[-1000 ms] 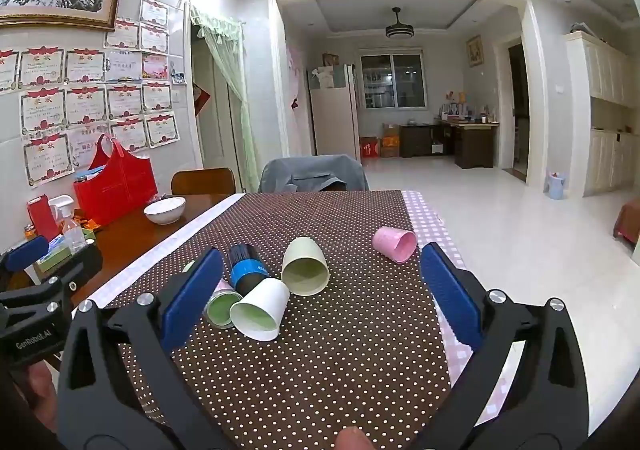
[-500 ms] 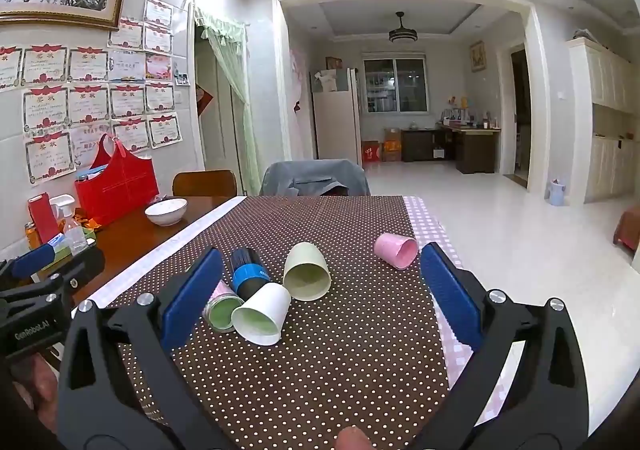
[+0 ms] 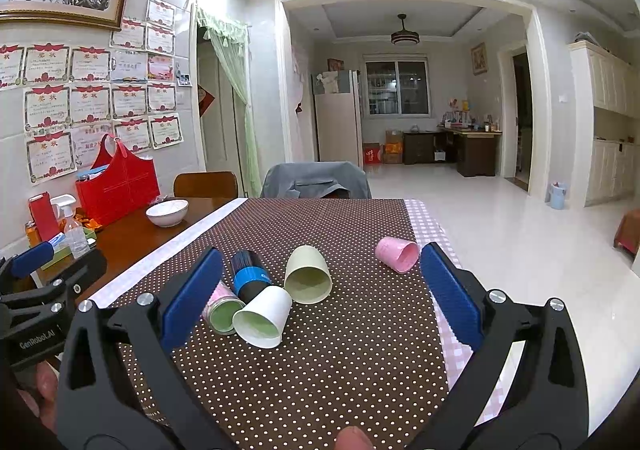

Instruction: Flip cup upside down

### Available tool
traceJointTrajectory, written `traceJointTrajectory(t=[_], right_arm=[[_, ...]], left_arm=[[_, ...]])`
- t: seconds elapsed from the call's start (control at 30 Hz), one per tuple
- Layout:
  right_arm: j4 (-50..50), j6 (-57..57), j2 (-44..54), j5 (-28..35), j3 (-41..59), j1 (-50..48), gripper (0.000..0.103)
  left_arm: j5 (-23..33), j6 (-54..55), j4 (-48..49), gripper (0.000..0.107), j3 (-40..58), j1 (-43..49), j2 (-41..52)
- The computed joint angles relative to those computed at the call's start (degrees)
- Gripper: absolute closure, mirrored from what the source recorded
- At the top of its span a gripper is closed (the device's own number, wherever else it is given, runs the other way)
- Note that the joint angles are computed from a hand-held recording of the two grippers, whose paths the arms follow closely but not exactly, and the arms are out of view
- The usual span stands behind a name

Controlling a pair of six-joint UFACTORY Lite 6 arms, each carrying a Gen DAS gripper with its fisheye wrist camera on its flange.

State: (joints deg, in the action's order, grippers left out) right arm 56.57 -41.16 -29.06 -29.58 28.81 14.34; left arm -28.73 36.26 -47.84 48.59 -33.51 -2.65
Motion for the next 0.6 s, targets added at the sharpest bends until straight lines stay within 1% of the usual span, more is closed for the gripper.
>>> traceJointTrajectory(t=[0.3,0.6], right_arm=[[-0.6,-0.1,0.1,-0.1,0.3,0.1,0.006],[-4.0,2.7,0.8,0.5,0.7,-1.4,0.006]], left_arm=[[-0.5,2.5,-1.5,0.008,-0.4,-0.4,-1.2],[-1.0,5.2,-3.3,0.008,0.2,-1.2,-1.5]])
